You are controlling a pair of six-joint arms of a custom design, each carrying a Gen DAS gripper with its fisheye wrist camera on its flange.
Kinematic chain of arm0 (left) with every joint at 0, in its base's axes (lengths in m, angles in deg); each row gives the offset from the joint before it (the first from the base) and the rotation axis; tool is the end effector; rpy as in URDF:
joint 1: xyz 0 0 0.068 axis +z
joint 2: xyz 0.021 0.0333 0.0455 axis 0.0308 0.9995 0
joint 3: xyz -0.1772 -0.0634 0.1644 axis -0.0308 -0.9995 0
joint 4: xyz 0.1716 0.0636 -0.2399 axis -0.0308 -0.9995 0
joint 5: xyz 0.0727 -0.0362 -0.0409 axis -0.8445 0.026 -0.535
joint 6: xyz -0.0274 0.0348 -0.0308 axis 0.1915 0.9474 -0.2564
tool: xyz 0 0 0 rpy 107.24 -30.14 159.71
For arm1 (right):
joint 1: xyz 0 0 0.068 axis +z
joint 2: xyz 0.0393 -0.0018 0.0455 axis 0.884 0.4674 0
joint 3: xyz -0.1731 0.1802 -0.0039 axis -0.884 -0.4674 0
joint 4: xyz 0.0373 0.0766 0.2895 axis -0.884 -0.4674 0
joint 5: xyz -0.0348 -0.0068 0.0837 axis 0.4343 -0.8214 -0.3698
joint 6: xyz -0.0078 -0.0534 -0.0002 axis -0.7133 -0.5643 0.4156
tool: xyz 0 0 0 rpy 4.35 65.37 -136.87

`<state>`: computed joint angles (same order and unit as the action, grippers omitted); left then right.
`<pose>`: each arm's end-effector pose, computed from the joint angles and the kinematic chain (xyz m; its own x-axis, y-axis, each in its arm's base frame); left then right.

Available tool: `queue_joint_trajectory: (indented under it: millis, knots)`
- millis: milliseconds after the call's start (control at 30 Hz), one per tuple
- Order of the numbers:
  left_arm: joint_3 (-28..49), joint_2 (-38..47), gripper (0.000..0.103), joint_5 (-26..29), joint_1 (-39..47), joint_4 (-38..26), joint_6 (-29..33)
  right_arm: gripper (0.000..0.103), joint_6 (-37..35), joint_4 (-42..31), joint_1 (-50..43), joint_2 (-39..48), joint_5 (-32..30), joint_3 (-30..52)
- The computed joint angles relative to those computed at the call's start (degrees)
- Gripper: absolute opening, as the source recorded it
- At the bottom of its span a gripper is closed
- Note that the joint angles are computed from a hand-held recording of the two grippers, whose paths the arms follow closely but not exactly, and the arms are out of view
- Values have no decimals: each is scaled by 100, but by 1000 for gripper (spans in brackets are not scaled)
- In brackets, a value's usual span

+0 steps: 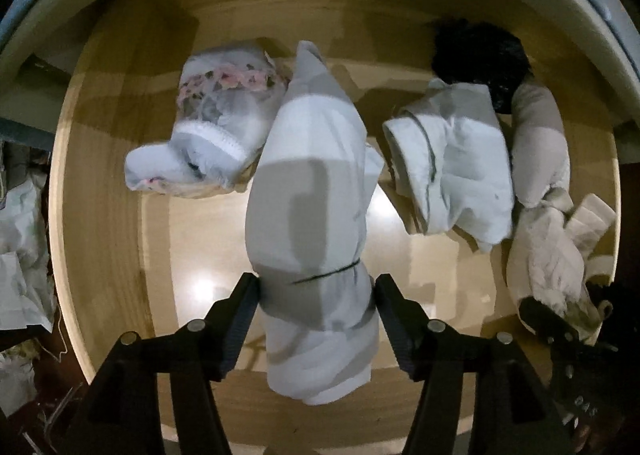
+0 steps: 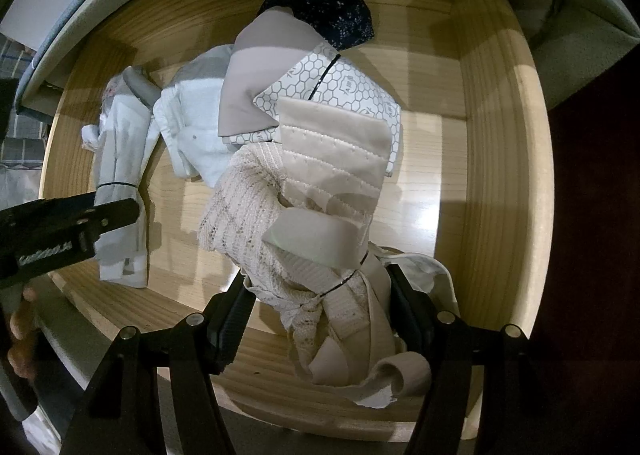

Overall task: Take underwear out of drawer
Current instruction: 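Close the left gripper on the white rolled cloth and lift it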

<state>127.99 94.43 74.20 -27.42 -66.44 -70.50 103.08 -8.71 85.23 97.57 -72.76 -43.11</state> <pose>0.4100 -0.2303 0.0596 -0.9164 0.4001 0.0126 0.3996 0.9161 -0.0313 0.2617 0.1178 0.0522 -0.9641 0.2648 -0.0192 0.2542 0.9414 0.2219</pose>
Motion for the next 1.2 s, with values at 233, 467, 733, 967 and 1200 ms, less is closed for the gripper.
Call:
queue_joint_trajectory:
  millis: [233,467,733,967,1200]
  knots:
    - [647,729,63,96,26,-143,-51,62,-7,2,-4,12,-2,8]
    - [597,822,50,190,155,-54,198,62,5,8,-4,27,0,18]
    - [1091,851,42,34,77,-441,576,62,6,0,-4,44,0,42]
    - [2097,1247,42,-345,-56,-1376,1285,62,24,-16,8,58,2,77]
    - [1888,830,42,-523,-20,-1652,1840,62,28,-9,9,70,2,81]
